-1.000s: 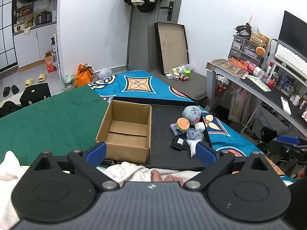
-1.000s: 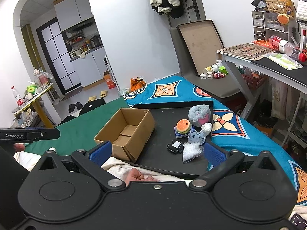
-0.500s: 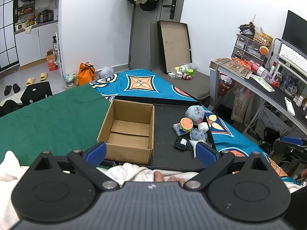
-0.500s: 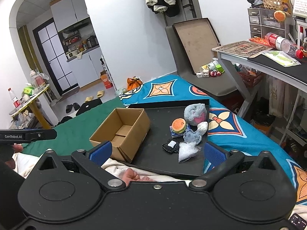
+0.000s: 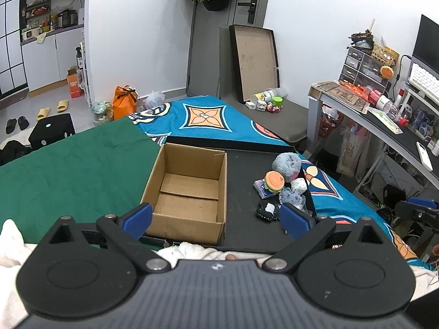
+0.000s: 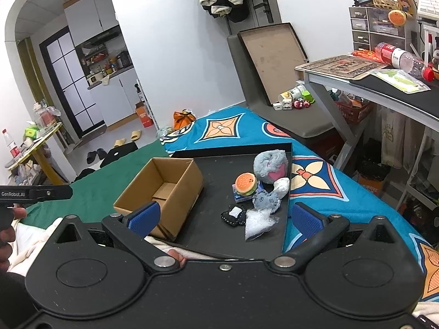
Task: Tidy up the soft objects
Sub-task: 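Move the right gripper to the clear plastic bag and close on it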
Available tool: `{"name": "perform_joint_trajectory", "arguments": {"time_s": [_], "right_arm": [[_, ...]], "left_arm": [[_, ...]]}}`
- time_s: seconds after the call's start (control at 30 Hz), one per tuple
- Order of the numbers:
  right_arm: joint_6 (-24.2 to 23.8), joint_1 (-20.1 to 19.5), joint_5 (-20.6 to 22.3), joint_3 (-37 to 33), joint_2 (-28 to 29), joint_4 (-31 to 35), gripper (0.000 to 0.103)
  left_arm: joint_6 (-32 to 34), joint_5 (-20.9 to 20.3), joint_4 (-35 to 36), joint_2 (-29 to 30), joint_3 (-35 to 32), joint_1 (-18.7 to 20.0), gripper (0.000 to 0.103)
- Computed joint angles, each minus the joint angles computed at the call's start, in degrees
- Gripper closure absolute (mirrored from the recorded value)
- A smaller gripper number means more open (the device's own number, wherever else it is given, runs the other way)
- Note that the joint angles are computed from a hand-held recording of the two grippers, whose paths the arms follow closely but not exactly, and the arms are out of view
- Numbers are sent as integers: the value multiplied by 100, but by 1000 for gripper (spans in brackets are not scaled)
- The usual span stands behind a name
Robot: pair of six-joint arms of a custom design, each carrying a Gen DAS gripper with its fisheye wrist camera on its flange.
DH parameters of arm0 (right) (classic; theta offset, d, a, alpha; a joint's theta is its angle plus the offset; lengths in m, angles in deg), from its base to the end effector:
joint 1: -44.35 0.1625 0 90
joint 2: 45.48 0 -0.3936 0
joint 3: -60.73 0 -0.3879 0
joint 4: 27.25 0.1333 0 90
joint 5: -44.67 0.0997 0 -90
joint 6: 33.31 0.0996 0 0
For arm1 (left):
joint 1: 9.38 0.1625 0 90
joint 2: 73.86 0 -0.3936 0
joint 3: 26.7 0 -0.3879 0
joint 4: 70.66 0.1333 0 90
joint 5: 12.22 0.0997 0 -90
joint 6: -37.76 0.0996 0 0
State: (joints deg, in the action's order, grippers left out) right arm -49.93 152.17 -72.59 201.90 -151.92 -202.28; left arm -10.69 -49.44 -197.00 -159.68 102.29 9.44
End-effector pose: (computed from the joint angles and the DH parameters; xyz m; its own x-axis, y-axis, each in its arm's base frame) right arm 0.1873 -0.2961 0.3392 -0.8584 -0.1131 0.5004 -0.4602 0.6009 -0.6536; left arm -0.3133 -0.3314 0.2180 -0.7733 0.1603 -0.6134 0.5444 0.6638 -0.5128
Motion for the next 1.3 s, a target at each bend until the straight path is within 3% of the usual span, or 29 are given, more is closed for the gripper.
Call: {"name": "perform_joint_trajectory", "arguments": {"time_s": [0.3, 0.73, 1.03, 1.13, 1.3], "right_arm": [[-273, -309, 58, -93, 502, -618, 0], [-403, -983, 278, -178, 859, -797, 0], [-637, -1293, 389, -342, 1231, -799, 0], [-755, -1349, 412, -487, 1354, -521, 0], [-1073, -1299, 165, -755, 1706, -195, 0]], "left_arm": [[292, 142, -394, 184, 43, 384, 4], [765, 160, -1011, 742, -162, 973, 5], [1048, 108, -1346, 1037, -285, 1399, 6], [1189, 140, -1404, 1098, -303, 1479, 6], [1356, 164, -1541, 1198, -339, 1644, 7]]}}
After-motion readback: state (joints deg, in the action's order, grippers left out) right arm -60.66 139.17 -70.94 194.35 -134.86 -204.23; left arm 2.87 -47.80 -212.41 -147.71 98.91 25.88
